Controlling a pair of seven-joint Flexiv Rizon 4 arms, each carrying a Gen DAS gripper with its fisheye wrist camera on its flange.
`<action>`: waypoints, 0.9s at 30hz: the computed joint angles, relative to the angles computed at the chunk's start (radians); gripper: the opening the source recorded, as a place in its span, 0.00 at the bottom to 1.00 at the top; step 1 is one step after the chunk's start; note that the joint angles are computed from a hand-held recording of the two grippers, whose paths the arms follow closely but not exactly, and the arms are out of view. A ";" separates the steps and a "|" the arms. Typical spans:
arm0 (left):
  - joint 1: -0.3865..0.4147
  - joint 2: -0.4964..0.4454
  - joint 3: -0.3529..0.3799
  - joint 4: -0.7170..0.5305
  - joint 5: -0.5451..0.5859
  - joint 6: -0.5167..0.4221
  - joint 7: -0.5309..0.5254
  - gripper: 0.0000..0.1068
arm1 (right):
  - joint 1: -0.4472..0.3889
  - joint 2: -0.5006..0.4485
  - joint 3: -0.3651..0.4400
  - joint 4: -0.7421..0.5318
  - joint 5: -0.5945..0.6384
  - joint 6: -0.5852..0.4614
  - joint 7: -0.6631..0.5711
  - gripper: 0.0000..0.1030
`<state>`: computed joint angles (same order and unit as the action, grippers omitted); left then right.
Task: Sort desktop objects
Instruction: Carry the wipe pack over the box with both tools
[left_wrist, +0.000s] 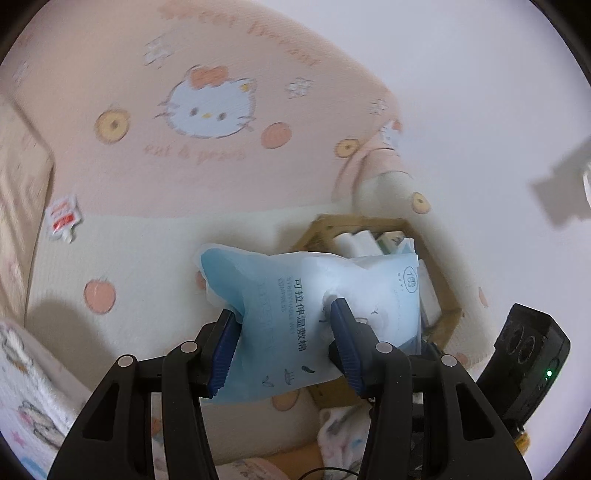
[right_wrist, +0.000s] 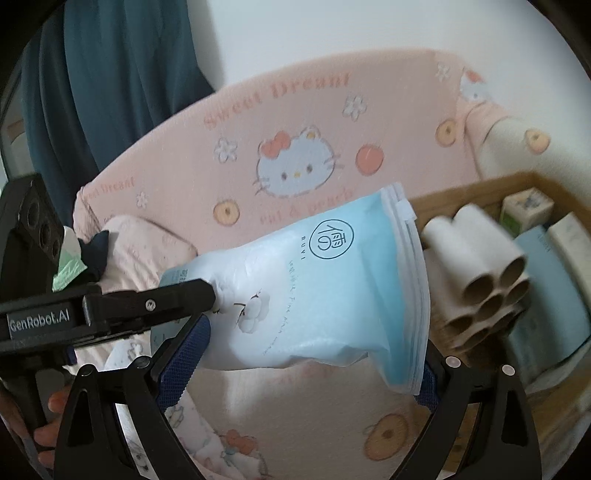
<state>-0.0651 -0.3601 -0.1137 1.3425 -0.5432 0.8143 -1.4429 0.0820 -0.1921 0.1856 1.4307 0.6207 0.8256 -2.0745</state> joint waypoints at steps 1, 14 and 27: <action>-0.006 -0.005 -0.003 -0.011 0.006 0.002 0.002 0.50 | -0.004 0.004 -0.002 0.000 0.004 0.010 -0.006 0.93; -0.098 -0.151 -0.041 -0.256 0.096 -0.093 -0.034 0.50 | -0.086 -0.025 -0.049 -0.076 -0.001 -0.002 0.014 0.94; -0.172 -0.380 -0.043 -0.649 0.153 -0.358 -0.178 0.50 | -0.123 -0.124 -0.074 -0.217 -0.198 -0.091 0.042 0.94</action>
